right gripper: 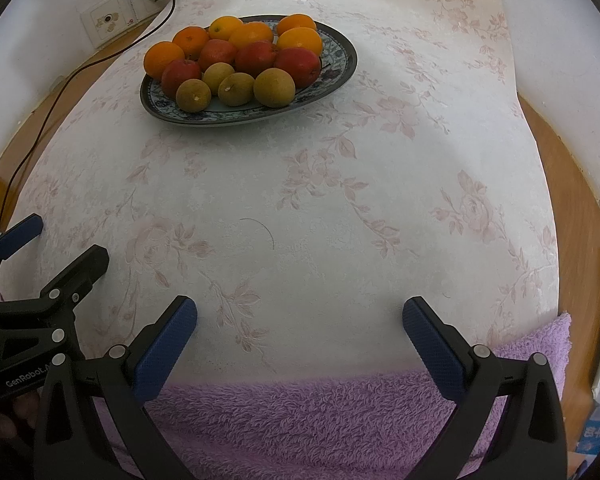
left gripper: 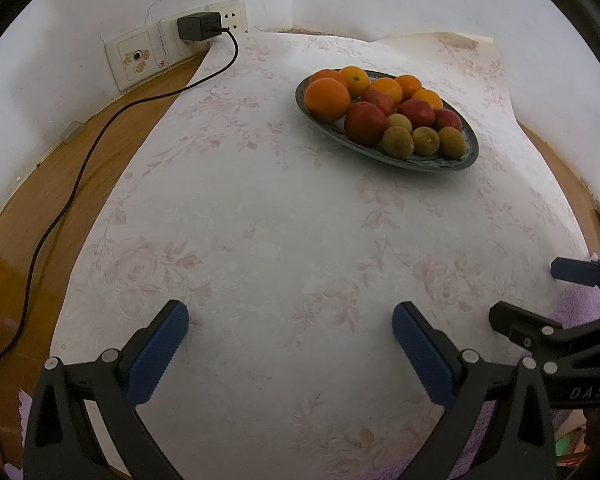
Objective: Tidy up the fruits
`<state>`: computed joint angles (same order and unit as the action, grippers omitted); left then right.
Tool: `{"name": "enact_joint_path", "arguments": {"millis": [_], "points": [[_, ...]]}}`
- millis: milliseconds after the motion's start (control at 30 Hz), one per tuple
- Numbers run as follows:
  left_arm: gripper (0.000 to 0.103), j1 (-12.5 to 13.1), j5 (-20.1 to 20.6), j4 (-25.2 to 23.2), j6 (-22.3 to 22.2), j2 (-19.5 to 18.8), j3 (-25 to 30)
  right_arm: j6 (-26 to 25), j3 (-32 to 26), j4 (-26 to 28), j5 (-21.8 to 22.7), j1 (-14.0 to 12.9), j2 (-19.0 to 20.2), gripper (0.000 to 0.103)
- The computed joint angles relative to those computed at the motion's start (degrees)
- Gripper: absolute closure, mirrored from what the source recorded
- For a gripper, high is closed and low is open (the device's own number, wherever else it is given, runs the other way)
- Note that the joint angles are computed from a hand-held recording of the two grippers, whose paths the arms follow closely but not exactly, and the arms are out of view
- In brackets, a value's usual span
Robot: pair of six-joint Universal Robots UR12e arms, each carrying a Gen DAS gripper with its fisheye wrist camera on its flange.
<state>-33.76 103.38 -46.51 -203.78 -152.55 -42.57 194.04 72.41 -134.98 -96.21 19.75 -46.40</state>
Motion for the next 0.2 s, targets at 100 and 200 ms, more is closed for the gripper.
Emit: {"name": "enact_joint_path", "arguments": {"millis": [100, 200], "points": [[0.000, 0.0, 0.0, 0.0, 0.0, 0.0, 0.0, 0.0, 0.0, -0.1, 0.0, 0.0, 0.0, 0.000], [0.000, 0.0, 0.1, 0.0, 0.0, 0.0, 0.0, -0.2, 0.1, -0.3, 0.0, -0.1, 0.0, 0.000]]}}
